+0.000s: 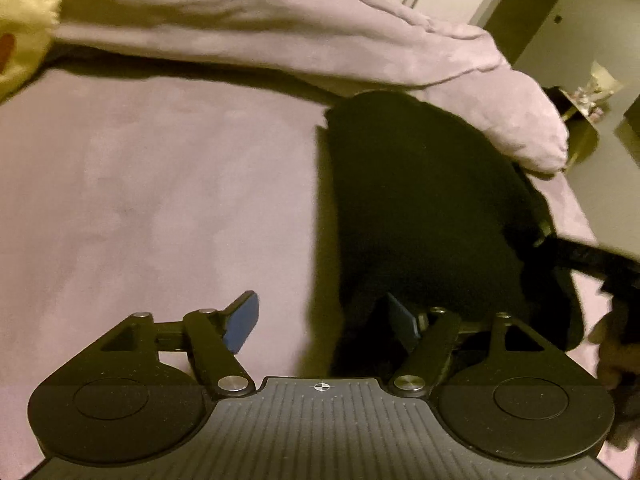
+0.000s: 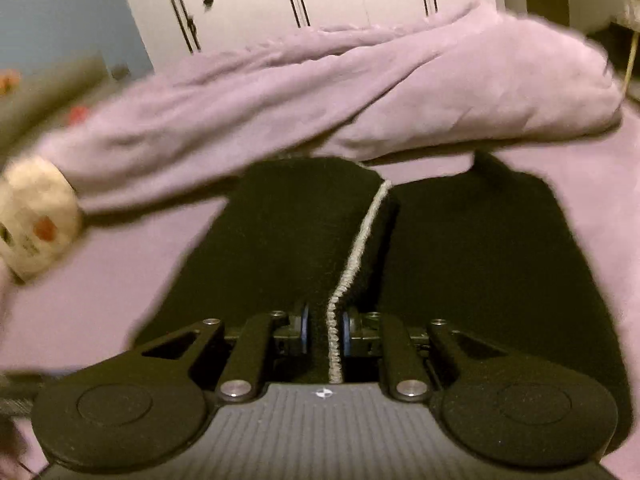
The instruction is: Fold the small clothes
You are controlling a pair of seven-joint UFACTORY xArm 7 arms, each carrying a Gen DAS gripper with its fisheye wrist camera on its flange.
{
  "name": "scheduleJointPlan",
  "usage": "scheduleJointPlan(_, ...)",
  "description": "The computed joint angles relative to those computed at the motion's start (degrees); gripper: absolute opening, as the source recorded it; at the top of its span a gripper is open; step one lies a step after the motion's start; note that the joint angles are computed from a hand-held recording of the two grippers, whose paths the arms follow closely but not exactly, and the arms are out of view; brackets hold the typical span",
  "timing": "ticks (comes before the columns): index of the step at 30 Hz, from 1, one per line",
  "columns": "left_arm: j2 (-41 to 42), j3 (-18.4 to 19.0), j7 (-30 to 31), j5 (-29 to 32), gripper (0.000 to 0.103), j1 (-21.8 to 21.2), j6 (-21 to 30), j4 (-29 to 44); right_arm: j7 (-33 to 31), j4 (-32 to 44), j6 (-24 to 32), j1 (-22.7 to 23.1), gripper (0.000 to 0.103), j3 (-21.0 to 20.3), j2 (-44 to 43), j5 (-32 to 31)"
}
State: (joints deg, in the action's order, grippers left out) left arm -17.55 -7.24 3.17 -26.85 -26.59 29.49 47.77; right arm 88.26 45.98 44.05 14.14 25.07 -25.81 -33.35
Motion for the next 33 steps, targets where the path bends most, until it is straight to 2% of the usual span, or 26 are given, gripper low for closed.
scheduleJointPlan(2, 2.9, -0.8, 0.4, 0.5, 0.076, -0.7, 0.6, 2.0, -0.3, -2.2, -1.4, 0.4, 0.022, -1.9, 0.4, 2.4)
scheduleJointPlan(4, 5.2, -2.2, -0.5, 2.9, 0.076, -0.5, 1.6, 3.5, 1.2, -3.7, -3.9, 0.1, 0.025, -2.5, -0.8, 3.2)
scheduleJointPlan(5, 5.7, -2.8, -1.5, 3.8, 0.076, -0.2, 1.6, 3.7, 2.0, -4.4, -4.4, 0.0, 0.032, -2.5, -2.5, 3.8)
scheduleJointPlan(8, 5.7, -2.4, -0.3, 1.8, 0.076, -0.7, 1.2, 3.1, 1.3, -5.1, 0.3, -0.9, 0.072, -0.5, -6.3, 6.0)
scheduleJointPlan(10, 5.5, -2.0, 0.4, 0.4, 0.076, -0.8, 1.2, 2.4, 0.0, -9.0, -4.4, 1.9, 0.073, -4.3, -8.7, 9.4)
scheduleJointPlan(11, 5.8, -2.2, -0.3, 0.3, 0.076, -0.7, 1.2, 2.6, 0.4, -12.2, -9.3, 2.7, 0.073, -6.3, -10.1, 12.7)
scheduleJointPlan(13, 5.9, -2.4, -0.8, 0.0, 0.076, -0.6, 1.2, 2.4, 1.8, -16.0, -15.7, 1.8, 0.073, -7.0, -12.0, 16.0)
scheduleJointPlan(16, 5.9, -2.9, -2.1, 1.2, 0.076, -0.5, 1.7, 2.7, 1.8, -19.3, -22.4, 0.1, 0.073, -7.6, -12.8, 19.4)
scheduleJointPlan(19, 6.4, -3.2, -2.6, 2.0, 0.077, -0.6, 2.6, 3.5, -0.5, -18.9, -26.2, -0.9, 0.072, -7.0, -10.4, 21.5)
scheduleJointPlan(21, 6.6, -3.5, -3.1, 2.3, 0.077, -0.7, 3.0, 3.8, -3.6, -18.1, -24.8, -0.8, 0.055, -6.5, -10.6, 22.1)
scheduleJointPlan(22, 6.8, -3.6, -3.5, 2.5, 0.077, -0.8, 3.2, 4.0, -4.7, -18.4, -25.6, -0.7, 0.039, -6.7, -11.0, 22.6)
scheduleJointPlan(23, 6.9, -3.6, -3.7, 2.4, 0.077, -0.8, 3.2, 4.1, -5.2, -19.1, -26.9, -0.6, 0.036, -7.0, -11.3, 23.6)
scheduleJointPlan(25, 7.2, -3.6, -3.6, 2.1, 0.077, -1.0, 3.5, 4.4, -5.8, -19.5, -28.1, -0.9, 0.037, -6.7, -10.7, 25.2)
scheduleJointPlan(29, 7.5, -3.8, -3.6, 2.4, 0.079, -1.0, 3.7, 4.4, -6.6, -19.4, -32.8, -2.1, 0.047, -5.8, -7.7, 27.0)
scheduleJointPlan(33, 7.6, -3.8, -4.1, 2.4, 0.082, -0.9, 4.1, 4.5, -5.2, -19.3, -36.5, -4.0, 0.044, -4.1, -5.7, 28.6)
